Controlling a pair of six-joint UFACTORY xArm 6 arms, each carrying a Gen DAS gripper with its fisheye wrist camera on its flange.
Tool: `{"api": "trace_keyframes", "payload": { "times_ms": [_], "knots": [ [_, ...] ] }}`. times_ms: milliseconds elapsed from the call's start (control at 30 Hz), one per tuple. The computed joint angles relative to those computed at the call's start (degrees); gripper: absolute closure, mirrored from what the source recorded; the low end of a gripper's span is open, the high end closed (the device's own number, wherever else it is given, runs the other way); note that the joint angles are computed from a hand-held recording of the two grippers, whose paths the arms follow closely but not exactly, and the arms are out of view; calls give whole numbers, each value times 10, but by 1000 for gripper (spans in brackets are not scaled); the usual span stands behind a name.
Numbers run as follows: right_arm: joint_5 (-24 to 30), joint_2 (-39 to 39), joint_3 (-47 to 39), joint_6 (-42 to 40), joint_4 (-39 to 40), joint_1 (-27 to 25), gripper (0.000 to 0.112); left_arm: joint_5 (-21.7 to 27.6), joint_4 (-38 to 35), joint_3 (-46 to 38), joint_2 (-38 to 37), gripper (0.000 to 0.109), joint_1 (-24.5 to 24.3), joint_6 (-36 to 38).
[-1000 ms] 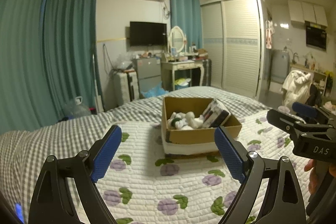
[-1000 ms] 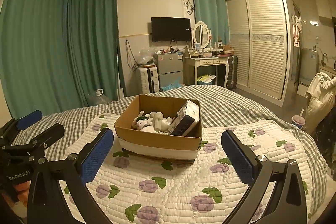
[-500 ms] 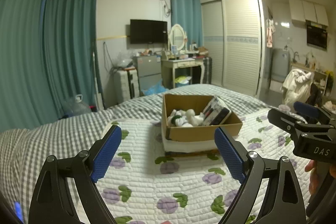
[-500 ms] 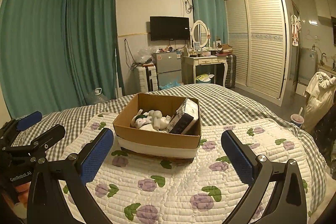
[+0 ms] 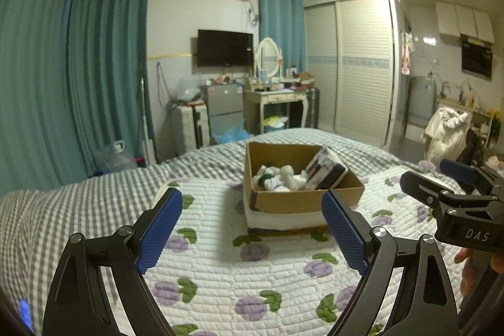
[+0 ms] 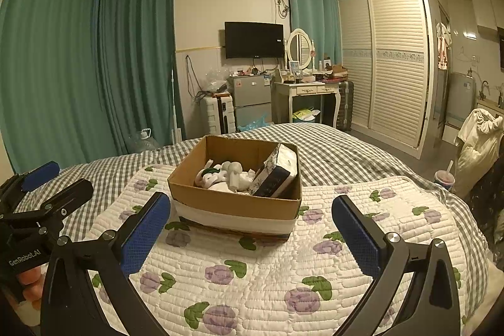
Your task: Organize soft objects
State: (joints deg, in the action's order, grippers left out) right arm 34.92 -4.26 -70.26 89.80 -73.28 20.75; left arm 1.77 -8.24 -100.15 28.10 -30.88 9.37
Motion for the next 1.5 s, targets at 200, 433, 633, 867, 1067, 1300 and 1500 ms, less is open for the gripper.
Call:
{"api": "trace_keyframes", "payload": {
  "times_ms": [200,433,633,867,1067,1300,1500],
  "knots": [
    [0,1,0,-2,3,0,9,1,33,4,-4,17,0,-31],
    [-1,-1,4,1,0,-1,9,4,36,2,-4,17,0,-36],
    [-1,0,3,2,0,-1,9,1,35,4,-4,17,0,-35],
    [-1,3,1,-1,3,1,9,-1,50,7,-6,17,1,-51],
    [-2,3,1,0,4,1,9,0,47,7,-6,17,0,-49],
    [0,3,1,-1,5,1,9,0,46,6,-6,17,0,-47],
    [2,4,0,-1,6,3,9,-1,43,7,-6,17,0,-46]
  ]
}}
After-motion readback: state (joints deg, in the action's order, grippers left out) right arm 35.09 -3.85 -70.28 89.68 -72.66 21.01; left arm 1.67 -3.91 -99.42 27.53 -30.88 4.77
